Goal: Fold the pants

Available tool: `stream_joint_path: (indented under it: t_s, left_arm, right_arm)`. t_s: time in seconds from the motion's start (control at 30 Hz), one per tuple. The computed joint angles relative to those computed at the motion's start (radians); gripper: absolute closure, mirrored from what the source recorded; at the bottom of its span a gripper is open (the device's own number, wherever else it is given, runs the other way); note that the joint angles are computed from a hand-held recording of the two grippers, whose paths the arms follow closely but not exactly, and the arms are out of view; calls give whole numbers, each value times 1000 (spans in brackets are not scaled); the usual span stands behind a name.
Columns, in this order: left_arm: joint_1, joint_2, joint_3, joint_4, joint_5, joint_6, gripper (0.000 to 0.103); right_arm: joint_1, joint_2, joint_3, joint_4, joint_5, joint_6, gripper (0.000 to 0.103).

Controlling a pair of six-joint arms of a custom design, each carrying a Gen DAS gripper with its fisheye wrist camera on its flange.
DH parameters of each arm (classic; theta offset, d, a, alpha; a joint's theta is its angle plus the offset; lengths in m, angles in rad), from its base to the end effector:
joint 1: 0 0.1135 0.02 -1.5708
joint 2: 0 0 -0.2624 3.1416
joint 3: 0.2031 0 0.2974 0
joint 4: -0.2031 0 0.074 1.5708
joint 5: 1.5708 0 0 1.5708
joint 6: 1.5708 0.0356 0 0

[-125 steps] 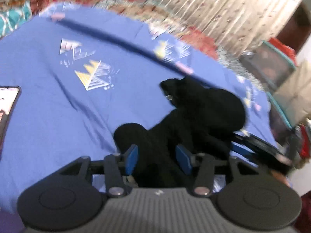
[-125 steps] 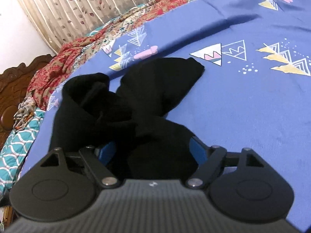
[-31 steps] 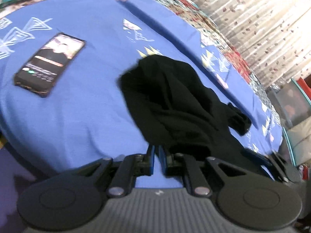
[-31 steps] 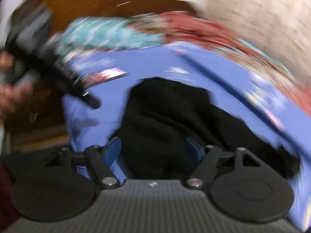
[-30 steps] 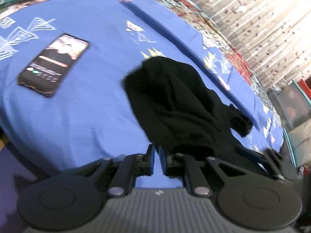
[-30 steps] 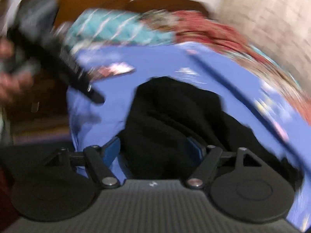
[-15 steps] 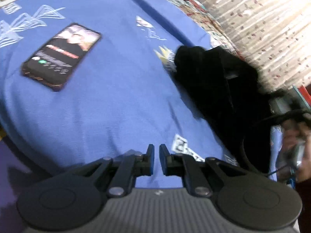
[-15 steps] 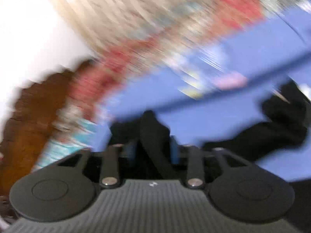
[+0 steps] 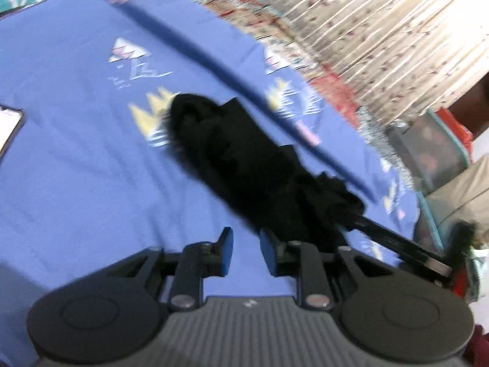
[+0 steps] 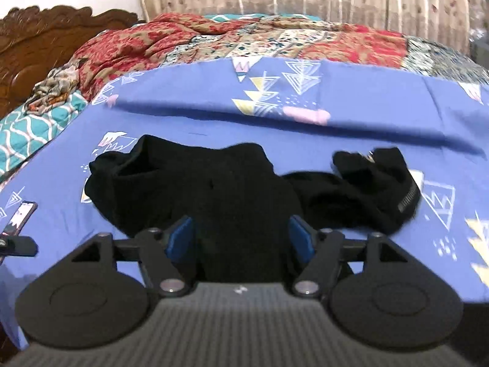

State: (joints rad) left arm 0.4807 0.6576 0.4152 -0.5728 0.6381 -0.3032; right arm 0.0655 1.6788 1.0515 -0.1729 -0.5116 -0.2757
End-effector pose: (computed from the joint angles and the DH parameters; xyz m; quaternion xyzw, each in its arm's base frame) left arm 0.1693 0.0644 0.1875 -0.2302 0.8598 -0.2594 0.3747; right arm 0.3905 0.0431 0.1766 -0.2459 0.8674 0.1950 0.3862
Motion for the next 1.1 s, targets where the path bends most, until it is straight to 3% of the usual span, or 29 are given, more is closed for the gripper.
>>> stream_joint_path:
  t_s: [0.13, 0.17, 0.2, 0.23, 0.3, 0.33, 0.43, 0.5, 0.57, 0.6, 0.63, 0.67, 0.7, 0.77, 0.87, 1.0, 1.1]
  left_arm:
    - [-14, -95, -34, -88, 11, -21, 75]
    - [-1, -122, -42, -124, 15, -9, 76]
    - [4, -149, -47, -156, 11, -5, 76]
    - [37, -163, -47, -196, 24, 29, 77]
    - [107, -190, -43, -264, 50, 89, 77]
    - [153, -192, -38, -293, 75, 127, 77]
    - [319, -185, -14, -375, 165, 255, 77]
    - [438, -140, 10, -419, 231, 349, 77]
    - [521, -118, 24, -462, 266, 414, 75]
    - [552, -108, 28, -483, 273, 451, 75]
    - [579, -105, 31, -510, 272, 489, 75]
    - [605, -102, 30, -537, 264, 530, 74]
    - [630, -98, 27, -568, 262, 572, 70]
    - [680, -81, 19, -635, 255, 663, 63]
    - [713, -83, -7, -672, 212, 734, 51]
    - [663, -58, -45, -644, 185, 701, 28]
    - [546, -21, -83, -572, 200, 594, 24]
  right_arm:
    - [45, 97, 65, 7, 55, 26, 34]
    - [35, 90, 57, -14, 51, 30, 44]
    - [39, 102, 64, -33, 56, 51, 77]
    - [53, 150, 119, -78, 69, 66, 98]
    - [73, 145, 125, -106, 126, 121, 97]
    - [68, 103, 78, -61, 82, 144, 97]
    - [22, -112, -87, -14, -233, 154, 97]
    - [1, -319, -229, -77, -442, 21, 96]
    - [-6, -428, -278, -397, -616, -306, 95]
    - [2, -451, -289, -615, -631, -530, 93]
    - [9, -483, -328, -727, -613, -660, 91]
    - [15, -529, -390, -746, -578, -687, 82]
    - [18, -555, -435, -735, -541, -676, 74]
    - [-7, -590, -506, -692, -490, -616, 73]
    - [-101, -601, -515, -727, -502, -618, 73]
    - [-220, -604, -485, -760, -506, -628, 71]
    - [-294, -545, -467, -710, -501, -578, 68]
